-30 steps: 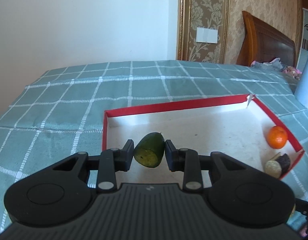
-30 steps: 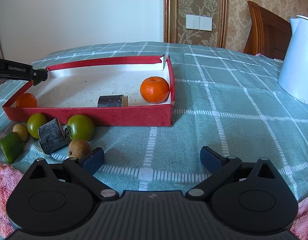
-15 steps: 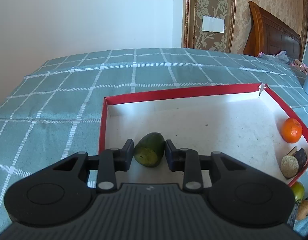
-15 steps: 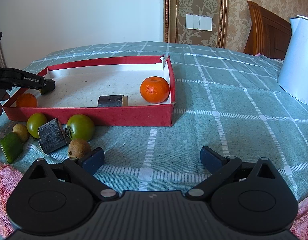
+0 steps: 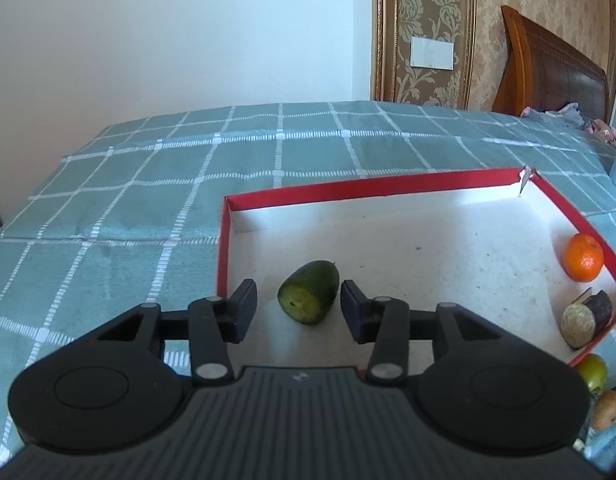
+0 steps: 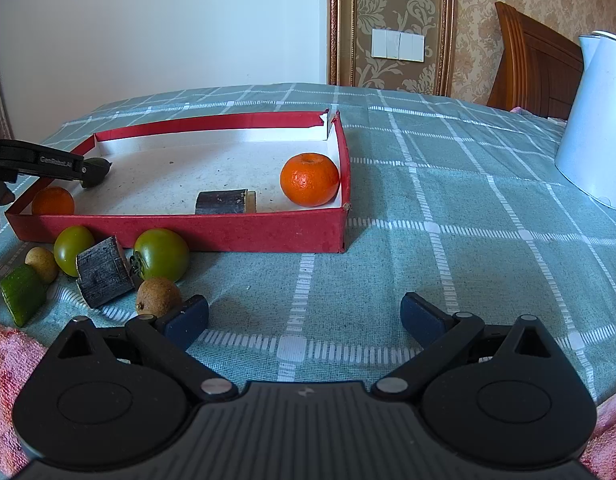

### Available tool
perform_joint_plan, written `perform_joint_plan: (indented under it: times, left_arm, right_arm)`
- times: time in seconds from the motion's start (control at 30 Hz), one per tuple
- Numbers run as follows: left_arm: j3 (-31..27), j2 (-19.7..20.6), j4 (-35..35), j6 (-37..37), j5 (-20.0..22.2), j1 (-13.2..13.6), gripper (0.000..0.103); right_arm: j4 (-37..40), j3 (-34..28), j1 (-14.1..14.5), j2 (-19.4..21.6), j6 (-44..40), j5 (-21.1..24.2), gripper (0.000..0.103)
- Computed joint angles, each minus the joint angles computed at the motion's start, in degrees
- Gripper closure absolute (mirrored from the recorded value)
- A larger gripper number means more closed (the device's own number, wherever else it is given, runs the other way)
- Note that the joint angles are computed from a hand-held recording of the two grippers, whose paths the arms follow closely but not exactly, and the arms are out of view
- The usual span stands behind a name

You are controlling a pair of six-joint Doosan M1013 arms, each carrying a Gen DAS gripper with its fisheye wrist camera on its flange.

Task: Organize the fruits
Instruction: 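Open the left gripper to drop the cucumber piece into the tray, then move the right gripper down onto the brown kiwi beside the tray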

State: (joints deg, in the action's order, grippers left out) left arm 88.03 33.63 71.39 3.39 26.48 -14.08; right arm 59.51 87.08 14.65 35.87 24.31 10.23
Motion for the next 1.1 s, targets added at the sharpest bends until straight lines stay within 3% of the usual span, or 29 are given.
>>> perform_joint_plan:
  times: [0.3, 0.43, 0.6, 0.8, 1.1]
  left_arm:
    - [4.6, -3.3, 10.2, -11.6, 0.7, -1.0, 0.053]
    - [8.7, -5.8, 19.1, -21.6, 2.1, -2.2, 0.040]
    - [15.1, -9.0, 31.7, -38.9, 3.1, -3.5, 0.030]
    - [18.9, -10.0, 34.2, -43.9, 1.2, -4.0, 0.030]
    - [20.3, -9.1, 33.8, -47.0, 2.6, -4.3, 0.021]
  right_arm:
    - [0.1, 0.0, 0.0, 0.0, -0.1, 0.0, 0.000]
    - [0.1, 0.0, 0.0, 0.0, -0.1, 0.0, 0.000]
    - [0.4, 0.0, 0.0, 0.0, -0.4, 0.0, 0.000]
    - [2.5, 0.0, -0.2, 0.0, -2.1, 0.4, 0.000]
    - [16.1, 0.8, -0.9, -0.4, -16.8, 3.7, 0.000]
